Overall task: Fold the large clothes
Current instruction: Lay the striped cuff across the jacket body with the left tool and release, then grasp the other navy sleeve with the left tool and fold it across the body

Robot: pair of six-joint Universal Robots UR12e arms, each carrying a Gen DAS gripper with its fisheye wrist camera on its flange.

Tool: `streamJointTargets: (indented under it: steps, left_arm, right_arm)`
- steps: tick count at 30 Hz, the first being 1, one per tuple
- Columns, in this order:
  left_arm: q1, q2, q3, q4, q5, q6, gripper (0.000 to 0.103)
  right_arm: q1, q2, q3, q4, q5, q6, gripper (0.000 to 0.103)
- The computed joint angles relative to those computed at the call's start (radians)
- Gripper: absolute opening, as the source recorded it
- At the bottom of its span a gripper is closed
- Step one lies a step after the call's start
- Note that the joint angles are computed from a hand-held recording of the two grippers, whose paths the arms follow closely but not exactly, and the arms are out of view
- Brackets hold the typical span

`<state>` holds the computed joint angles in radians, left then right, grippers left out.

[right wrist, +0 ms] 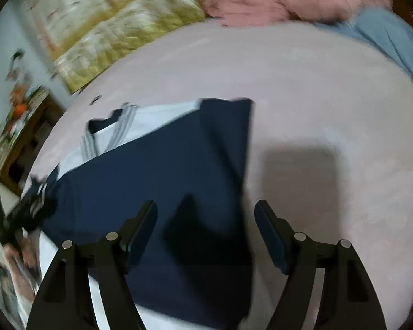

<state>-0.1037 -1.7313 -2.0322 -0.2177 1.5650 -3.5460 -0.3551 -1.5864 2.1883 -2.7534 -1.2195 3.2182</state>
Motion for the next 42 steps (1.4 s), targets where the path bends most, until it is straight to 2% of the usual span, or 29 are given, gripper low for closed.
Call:
streamJointTargets:
  steps: [1, 2, 3, 4, 6, 7, 8, 10, 12, 14, 15, 16, 17, 18, 19, 20, 22, 24, 25, 26, 28, 29, 31, 34, 36, 37, 39, 42]
  left_arm:
    - [-0.001, -0.005, 0.005, -0.012, -0.002, 0.007, 0.062]
    - [-0.008, -0.01, 0.011, -0.021, 0.016, 0.008, 0.044]
    - [-0.014, -0.013, 0.011, -0.015, 0.034, 0.01, 0.032]
    - [-0.014, -0.016, 0.01, 0.0, 0.021, 0.004, 0.023]
    - [-0.003, -0.016, -0.003, 0.058, -0.026, -0.014, 0.013]
    - [0.008, -0.018, -0.01, 0.108, -0.072, -0.003, 0.01]
    - [0.012, -0.021, -0.013, 0.152, -0.098, 0.01, 0.009]
    - [0.004, -0.032, -0.008, 0.216, -0.101, 0.047, 0.009]
    - [-0.016, -0.042, 0.015, 0.175, -0.057, 0.073, 0.009]
    - [-0.024, -0.048, 0.026, 0.129, -0.036, 0.091, 0.009]
    - [-0.023, -0.049, 0.029, 0.111, -0.031, 0.088, 0.009]
    - [-0.019, -0.048, 0.029, 0.102, -0.033, 0.077, 0.009]
    - [-0.015, -0.046, 0.026, 0.102, -0.031, 0.059, 0.009]
    - [-0.01, -0.044, 0.023, 0.101, -0.025, 0.043, 0.009]
    - [-0.005, -0.042, 0.017, 0.105, -0.022, 0.015, 0.009]
    - [0.002, -0.039, 0.009, 0.119, -0.024, -0.019, 0.009]
    - [0.011, -0.033, -0.012, 0.161, -0.035, -0.054, 0.009]
    - [0.02, -0.026, -0.025, 0.206, -0.083, -0.033, 0.012]
    - [0.017, -0.022, -0.028, 0.223, -0.082, -0.018, 0.018]
    - [0.015, -0.015, -0.032, 0.235, -0.088, 0.003, 0.025]
    - [0.019, 0.013, -0.029, 0.214, -0.128, 0.056, 0.026]
    - [0.026, 0.035, -0.034, 0.228, -0.155, 0.082, 0.026]
    - [0.031, 0.089, -0.057, 0.306, -0.14, 0.103, 0.026]
    - [0.051, 0.166, -0.091, 0.403, -0.156, 0.129, 0.038]
    - [0.058, 0.209, -0.112, 0.452, -0.156, 0.145, 0.041]
    - [0.06, 0.223, -0.116, 0.462, -0.154, 0.158, 0.041]
    - [0.055, 0.245, -0.117, 0.452, -0.132, 0.21, 0.041]
    - [0.057, 0.267, -0.124, 0.456, -0.087, 0.251, 0.041]
  right_arm:
    - [0.007, 0.01, -0.002, -0.006, -0.02, -0.02, 0.068]
    - [0.011, 0.017, -0.006, 0.001, -0.021, -0.056, 0.058]
    - [0.019, 0.027, -0.016, 0.029, -0.025, -0.103, 0.018]
    - [0.028, 0.034, -0.02, 0.029, -0.058, -0.107, 0.01]
    - [0.014, 0.033, -0.003, -0.038, -0.044, -0.037, 0.007]
    - [-0.001, 0.029, 0.012, -0.093, -0.025, 0.011, 0.006]
    - [-0.018, 0.026, 0.028, -0.15, 0.0, 0.058, 0.006]
    - [-0.025, 0.026, 0.031, -0.16, -0.001, 0.07, 0.005]
    - [-0.014, 0.035, 0.009, -0.071, -0.051, 0.039, 0.005]
    - [0.006, 0.037, 0.006, -0.069, -0.1, 0.025, 0.005]
    - [0.016, 0.033, 0.005, -0.071, -0.126, 0.025, 0.01]
    - [0.029, 0.026, 0.004, -0.073, -0.166, 0.022, 0.024]
    - [0.045, 0.02, 0.003, -0.079, -0.22, 0.021, 0.032]
    - [0.063, 0.016, 0.005, -0.099, -0.278, 0.012, 0.048]
    - [0.075, 0.01, 0.011, -0.128, -0.308, -0.01, 0.052]
    - [0.08, 0.0, 0.017, -0.146, -0.314, -0.042, 0.052]
    - [0.084, -0.022, 0.019, -0.108, -0.294, -0.083, 0.052]
    - [0.089, -0.031, 0.008, -0.039, -0.263, -0.097, 0.052]
    - [0.091, -0.036, 0.007, -0.01, -0.258, -0.111, 0.053]
    - [0.104, -0.036, 0.002, 0.02, -0.282, -0.13, 0.054]
    - [0.127, -0.031, 0.001, 0.025, -0.352, -0.137, 0.055]
    - [0.137, -0.029, 0.003, 0.011, -0.384, -0.131, 0.055]
    - [0.137, -0.037, 0.019, -0.071, -0.408, -0.113, 0.055]
    - [0.114, -0.076, 0.06, -0.223, -0.353, -0.096, 0.055]
    - [0.092, -0.108, 0.089, -0.315, -0.293, -0.082, 0.056]
    - [0.084, -0.121, 0.102, -0.357, -0.269, -0.074, 0.061]
    - [0.071, -0.135, 0.125, -0.45, -0.23, -0.067, 0.063]
    - [0.084, -0.128, 0.136, -0.567, -0.252, -0.055, 0.063]
